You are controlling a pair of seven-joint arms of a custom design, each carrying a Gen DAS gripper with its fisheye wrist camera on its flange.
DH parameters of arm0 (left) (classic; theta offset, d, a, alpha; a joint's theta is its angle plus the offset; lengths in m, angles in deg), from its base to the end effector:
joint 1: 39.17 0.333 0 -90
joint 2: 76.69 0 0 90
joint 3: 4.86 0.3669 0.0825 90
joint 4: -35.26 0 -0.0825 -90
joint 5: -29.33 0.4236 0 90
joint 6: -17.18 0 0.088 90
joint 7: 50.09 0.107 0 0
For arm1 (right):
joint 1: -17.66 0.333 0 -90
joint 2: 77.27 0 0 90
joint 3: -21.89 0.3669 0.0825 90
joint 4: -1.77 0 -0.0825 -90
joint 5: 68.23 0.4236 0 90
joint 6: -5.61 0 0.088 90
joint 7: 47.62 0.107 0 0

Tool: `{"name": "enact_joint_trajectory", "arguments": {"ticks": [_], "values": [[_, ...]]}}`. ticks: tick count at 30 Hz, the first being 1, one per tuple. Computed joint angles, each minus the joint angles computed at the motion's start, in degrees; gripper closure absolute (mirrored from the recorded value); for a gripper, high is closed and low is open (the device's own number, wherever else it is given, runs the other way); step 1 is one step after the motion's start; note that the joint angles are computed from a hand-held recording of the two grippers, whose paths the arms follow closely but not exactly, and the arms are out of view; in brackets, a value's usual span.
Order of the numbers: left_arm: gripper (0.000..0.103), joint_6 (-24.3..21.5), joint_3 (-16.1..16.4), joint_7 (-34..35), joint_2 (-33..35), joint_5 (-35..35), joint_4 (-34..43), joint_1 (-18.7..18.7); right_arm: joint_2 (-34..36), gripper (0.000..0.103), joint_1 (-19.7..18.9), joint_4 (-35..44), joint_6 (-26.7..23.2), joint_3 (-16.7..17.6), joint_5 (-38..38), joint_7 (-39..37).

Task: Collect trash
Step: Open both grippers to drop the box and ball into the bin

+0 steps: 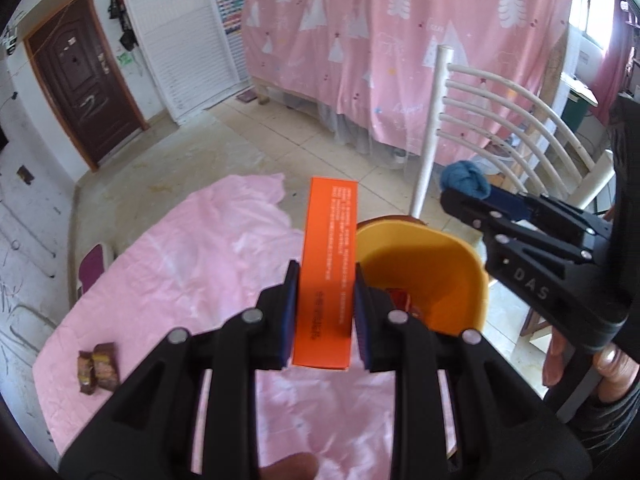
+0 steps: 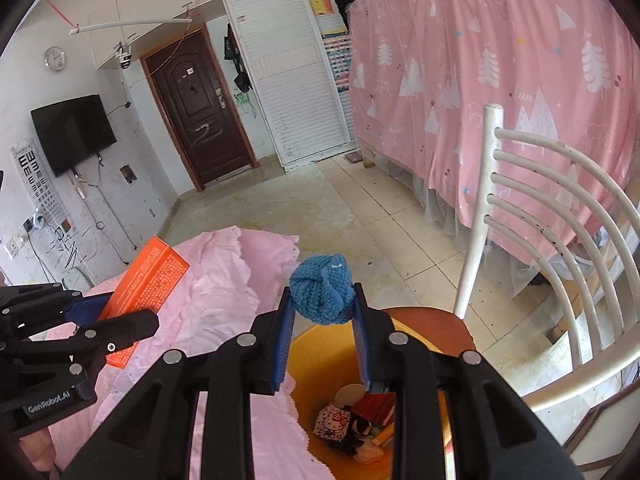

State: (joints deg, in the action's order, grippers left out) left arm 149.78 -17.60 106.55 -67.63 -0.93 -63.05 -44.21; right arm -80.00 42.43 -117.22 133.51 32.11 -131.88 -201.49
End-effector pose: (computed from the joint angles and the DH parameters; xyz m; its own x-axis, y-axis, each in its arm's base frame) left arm 0.6603 -0.2109 0.5807 -0.9098 -0.4029 -0.0998 -0.2680 0.7538 -0.6000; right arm 0.5036 0.3211 0.5179 -0.5800 -0.7731 -0.2568 -0.3569 0.5245 -0.7730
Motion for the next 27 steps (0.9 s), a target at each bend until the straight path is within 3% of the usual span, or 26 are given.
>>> {"name": "enact_joint_trajectory", "arguments": {"ticks": [11,13,14,15,24,27], "values": [[0.080,-5.65,-1.39,-2.01,1.93,-1.14,2.12,-1.64,-3.68,0.086,-1.77,-5.40,0.85,0.67,-0.38,5.50],[0.071,-6.71,-1.44,-3.00,2.58,-0.61,2.97,-1.88,-3.73,0.086,-1.92,-5.48,0.72,0.89,-0.21,5.52],[0.052,-7.31,-1.45,-3.36,2.88,-0.61,3.44,-1.84,-3.64,0.086,-1.93,-5.45,0.60,1.01,-0.16,5.54],[0.041,-7.16,-1.43,-3.26,2.84,-0.83,3.33,-1.69,-3.44,0.086,-1.90,-5.27,0.44,1.12,-0.05,5.39],[0.040,-7.64,-0.93,-4.96,3.88,-0.86,5.41,-0.40,-0.67,0.083,-1.16,-1.93,-0.50,0.52,3.19,1.31],[0.040,-8.07,-0.81,-5.27,4.30,-1.35,6.50,0.33,0.28,0.072,-0.71,-0.56,-1.08,0.27,3.58,0.41]]}}
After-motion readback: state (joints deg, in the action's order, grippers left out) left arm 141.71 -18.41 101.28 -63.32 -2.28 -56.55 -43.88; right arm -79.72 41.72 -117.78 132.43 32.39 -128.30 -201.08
